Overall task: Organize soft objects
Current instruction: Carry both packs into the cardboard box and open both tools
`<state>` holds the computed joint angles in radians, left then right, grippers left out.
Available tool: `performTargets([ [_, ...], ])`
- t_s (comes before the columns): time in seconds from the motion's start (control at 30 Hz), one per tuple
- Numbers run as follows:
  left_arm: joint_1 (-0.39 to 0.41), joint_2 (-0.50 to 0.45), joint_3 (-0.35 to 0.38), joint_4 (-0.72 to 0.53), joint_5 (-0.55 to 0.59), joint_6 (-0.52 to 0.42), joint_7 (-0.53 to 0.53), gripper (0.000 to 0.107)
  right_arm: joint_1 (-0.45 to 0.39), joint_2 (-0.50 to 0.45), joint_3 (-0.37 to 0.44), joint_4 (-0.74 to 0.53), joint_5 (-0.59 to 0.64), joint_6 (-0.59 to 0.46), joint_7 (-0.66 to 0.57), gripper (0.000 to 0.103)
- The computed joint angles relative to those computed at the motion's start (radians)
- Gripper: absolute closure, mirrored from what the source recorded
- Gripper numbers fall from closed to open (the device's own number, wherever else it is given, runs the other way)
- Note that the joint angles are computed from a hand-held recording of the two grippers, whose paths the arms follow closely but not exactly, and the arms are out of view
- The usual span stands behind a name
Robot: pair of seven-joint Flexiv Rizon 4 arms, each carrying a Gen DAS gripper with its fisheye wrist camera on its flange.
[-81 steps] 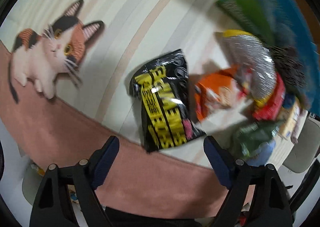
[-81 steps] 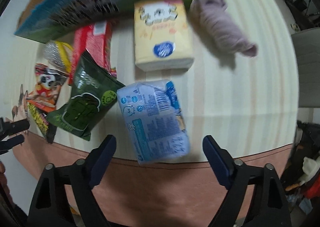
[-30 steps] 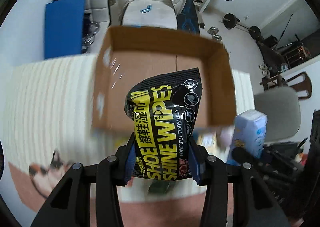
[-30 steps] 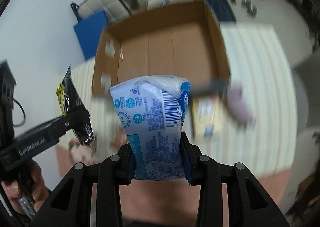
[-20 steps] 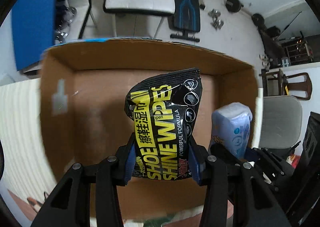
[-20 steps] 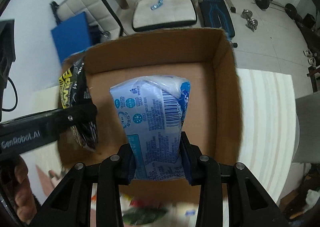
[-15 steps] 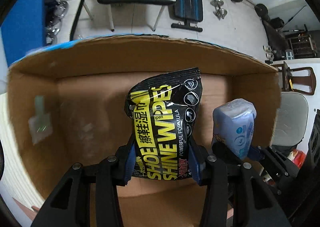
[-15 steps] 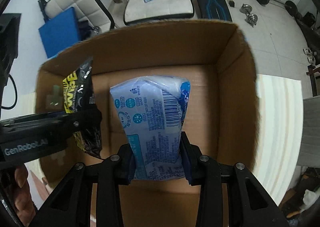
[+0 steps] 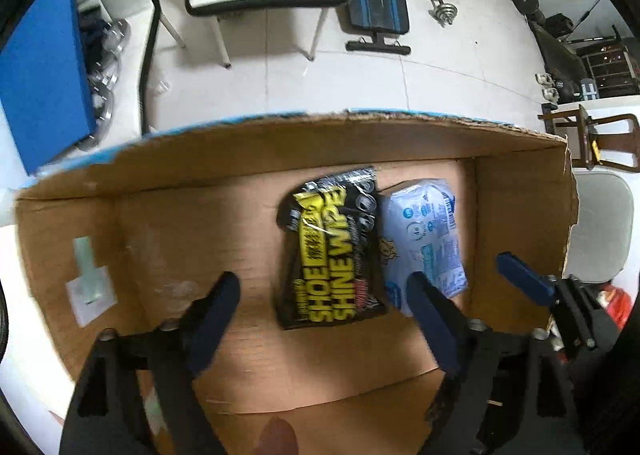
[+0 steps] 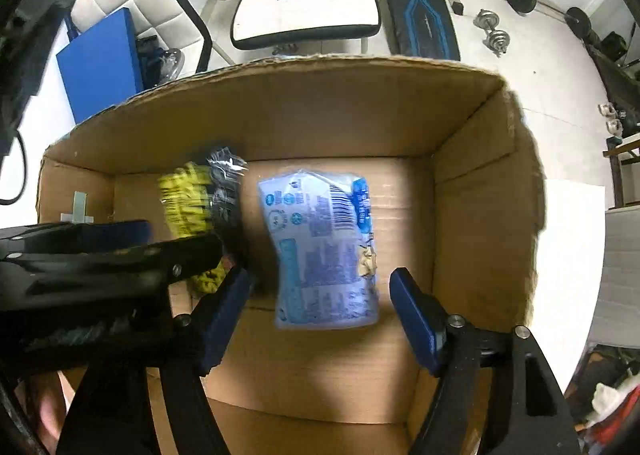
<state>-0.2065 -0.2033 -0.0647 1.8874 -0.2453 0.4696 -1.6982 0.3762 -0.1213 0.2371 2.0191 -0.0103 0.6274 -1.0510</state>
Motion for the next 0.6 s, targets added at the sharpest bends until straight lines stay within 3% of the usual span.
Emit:
performTargets([
  [0.1, -0.007, 0.040, 0.007, 0.021, 0.028, 0.007, -0.011, 0.009, 0.010, 0.010, 0.001, -0.013, -0.032, -0.035, 0.017, 0.017],
  [0.2, -0.010, 0.079, 0.011, 0.043, 0.056, 0.014, -0.021, 0.008, 0.019, 0.036, 0.008, -0.012, -0.045, -0.066, 0.032, 0.000],
  [0.4, -0.025, 0.205, 0.012, 0.102, 0.141, 0.006, -0.065, 0.007, 0.036, 0.118, 0.029, 0.018, -0.037, -0.112, 0.040, 0.000],
  [0.6, -0.030, 0.372, 0.001, 0.159, 0.203, -0.006, -0.126, 0.007, 0.052, 0.231, 0.051, 0.071, -0.014, -0.083, 0.080, 0.000],
])
